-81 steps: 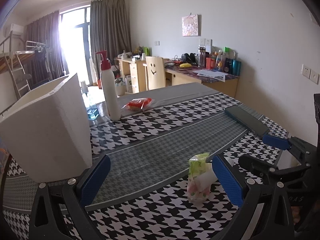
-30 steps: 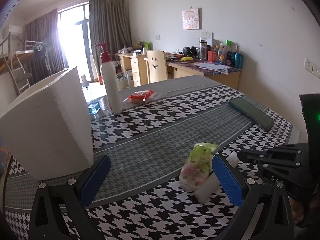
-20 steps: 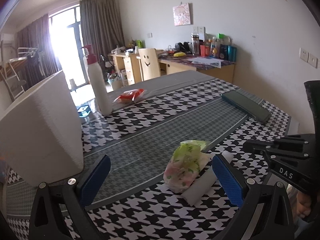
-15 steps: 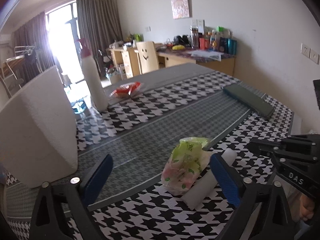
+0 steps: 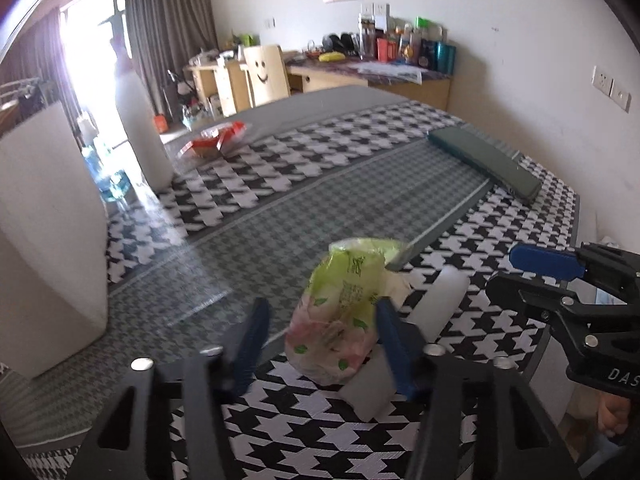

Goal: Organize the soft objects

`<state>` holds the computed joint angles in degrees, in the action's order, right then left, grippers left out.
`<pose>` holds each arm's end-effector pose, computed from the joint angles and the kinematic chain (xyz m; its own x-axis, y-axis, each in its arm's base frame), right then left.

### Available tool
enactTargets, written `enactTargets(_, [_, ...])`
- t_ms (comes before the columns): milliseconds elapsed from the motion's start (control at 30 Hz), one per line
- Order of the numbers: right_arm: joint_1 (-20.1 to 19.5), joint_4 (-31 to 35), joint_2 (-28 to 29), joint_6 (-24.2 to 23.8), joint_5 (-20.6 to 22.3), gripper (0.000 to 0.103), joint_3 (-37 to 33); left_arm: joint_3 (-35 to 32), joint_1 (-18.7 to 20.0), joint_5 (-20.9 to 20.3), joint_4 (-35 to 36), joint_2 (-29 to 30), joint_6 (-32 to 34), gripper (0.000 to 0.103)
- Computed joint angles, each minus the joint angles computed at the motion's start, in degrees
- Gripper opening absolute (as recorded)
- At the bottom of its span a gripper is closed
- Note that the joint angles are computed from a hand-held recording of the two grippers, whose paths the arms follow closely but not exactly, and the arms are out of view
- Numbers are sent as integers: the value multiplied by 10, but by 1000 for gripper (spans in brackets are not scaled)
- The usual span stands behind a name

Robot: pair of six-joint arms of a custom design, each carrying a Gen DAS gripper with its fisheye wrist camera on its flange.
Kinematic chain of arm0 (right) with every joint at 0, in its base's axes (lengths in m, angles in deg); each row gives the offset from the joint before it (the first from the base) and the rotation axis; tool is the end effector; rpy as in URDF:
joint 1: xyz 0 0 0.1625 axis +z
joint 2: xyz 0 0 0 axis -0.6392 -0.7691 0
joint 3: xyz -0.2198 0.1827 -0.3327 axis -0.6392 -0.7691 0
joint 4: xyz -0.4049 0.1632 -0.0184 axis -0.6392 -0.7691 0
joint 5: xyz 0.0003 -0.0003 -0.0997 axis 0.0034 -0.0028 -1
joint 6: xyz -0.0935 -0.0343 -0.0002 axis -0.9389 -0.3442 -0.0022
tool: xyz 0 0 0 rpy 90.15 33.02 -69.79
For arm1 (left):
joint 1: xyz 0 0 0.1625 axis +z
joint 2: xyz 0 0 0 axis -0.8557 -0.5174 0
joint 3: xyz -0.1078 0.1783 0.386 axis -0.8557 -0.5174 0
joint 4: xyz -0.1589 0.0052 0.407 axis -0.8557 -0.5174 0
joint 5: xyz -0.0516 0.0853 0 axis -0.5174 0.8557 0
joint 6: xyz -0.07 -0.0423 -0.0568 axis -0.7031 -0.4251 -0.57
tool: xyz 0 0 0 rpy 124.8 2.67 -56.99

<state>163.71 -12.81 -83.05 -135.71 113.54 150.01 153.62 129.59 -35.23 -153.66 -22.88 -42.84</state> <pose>0.3033 -0.3550 -0.0898 -0.8265 0.1860 0.5314 -0.3017 0.6506 -0.6969 0.0189 -0.4536 0.2205 -0.4601 0.7356 -0.4973 0.8645 0.4988 -0.0620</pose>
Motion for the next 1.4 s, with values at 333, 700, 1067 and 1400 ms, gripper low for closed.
enactTargets(333, [-3, 14, 6, 18, -14, 50, -6, 4, -4, 8, 17, -2, -6, 22])
enactTargets(700, [-8, 58, 31, 45, -43, 61, -44, 4, 10, -11, -10, -19, -7, 17])
enactTargets(1067, [-8, 121, 56, 96, -30, 61, -94, -9, 28, -36, -20, -19, -5, 17])
enactTargets(1400, [-7, 236, 97, 172, 18, 42, -168, -16, 41, -53, -19, -25, -10, 17])
